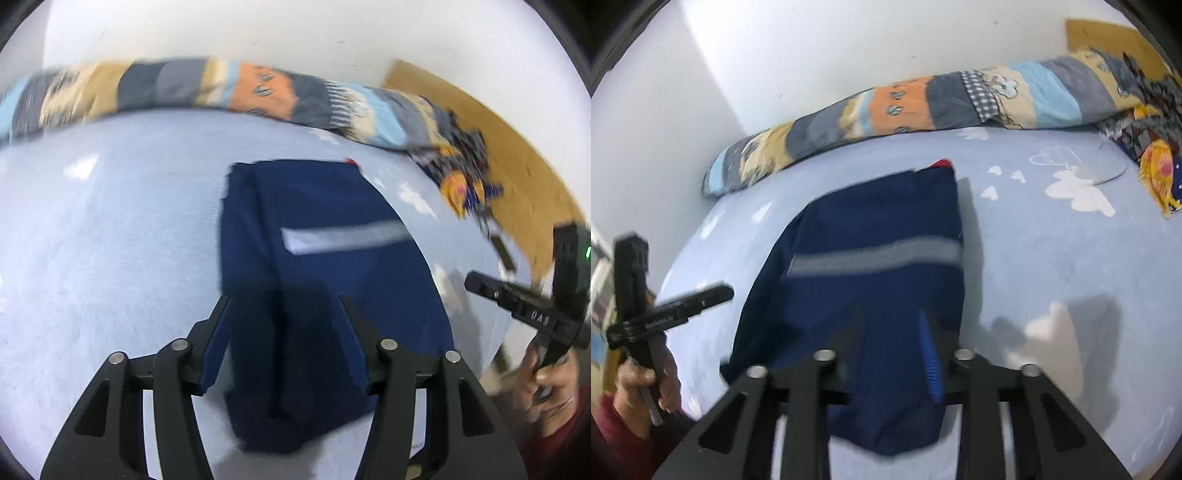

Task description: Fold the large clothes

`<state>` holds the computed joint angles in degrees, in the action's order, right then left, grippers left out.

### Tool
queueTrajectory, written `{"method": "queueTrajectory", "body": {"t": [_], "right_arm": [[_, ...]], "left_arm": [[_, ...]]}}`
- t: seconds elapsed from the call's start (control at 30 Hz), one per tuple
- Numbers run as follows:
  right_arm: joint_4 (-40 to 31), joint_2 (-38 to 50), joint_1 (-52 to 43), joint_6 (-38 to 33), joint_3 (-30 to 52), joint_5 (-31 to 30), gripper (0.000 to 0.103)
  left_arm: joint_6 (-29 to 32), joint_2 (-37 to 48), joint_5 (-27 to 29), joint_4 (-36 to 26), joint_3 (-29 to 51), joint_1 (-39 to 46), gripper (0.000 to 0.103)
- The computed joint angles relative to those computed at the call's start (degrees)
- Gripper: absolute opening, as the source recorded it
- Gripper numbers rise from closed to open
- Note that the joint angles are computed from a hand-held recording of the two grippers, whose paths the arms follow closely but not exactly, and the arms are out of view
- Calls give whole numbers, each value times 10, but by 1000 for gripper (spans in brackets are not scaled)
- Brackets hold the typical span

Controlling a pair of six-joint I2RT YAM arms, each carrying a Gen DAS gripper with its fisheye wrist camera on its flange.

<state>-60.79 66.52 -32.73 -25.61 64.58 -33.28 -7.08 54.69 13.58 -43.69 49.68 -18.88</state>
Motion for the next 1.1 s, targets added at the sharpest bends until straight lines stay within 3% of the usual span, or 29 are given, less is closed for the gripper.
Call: {"method": "queueTrajectory", "body": {"t": [0.07,0.17,0.23,0.3,0.4,0.53,0.67,0.73,0.83,0.97,1.1], "right_arm": [[-25,-63,-34,-37,-44,-13,21],[-89,-104,-126,-145,-71,-65,21],[-98,-120,-130,-174,-93,-59,21],[-62,-129,-81,-141,-118,-15,21],[26,-85,47,-49,-180,117,23],[27,-96,55,-26,-173,115,27],[-52,-113,-67,-85,-113,-26,27],[-38,-118,-91,-79,-93,-51,34],[22,-80,-64,-19,-58,-41,37],[100,13,5,79,-11,-1,42],[123,107,67,152,14,40,42]], "left_arm": [[-23,-20,-82,-7,-3,-103,55],[-38,16,-168,-3,10,-215,55],[-43,73,-211,17,15,-259,55],[-36,119,-251,29,9,-271,60],[-38,145,-280,43,-9,-270,80],[-65,101,-244,31,-2,-248,79],[-60,36,-258,42,5,-238,79],[-52,51,-222,45,41,-194,79],[-34,131,-193,44,115,-143,79],[-27,316,-177,7,264,-91,79],[-41,465,-170,-33,350,-63,81]]}}
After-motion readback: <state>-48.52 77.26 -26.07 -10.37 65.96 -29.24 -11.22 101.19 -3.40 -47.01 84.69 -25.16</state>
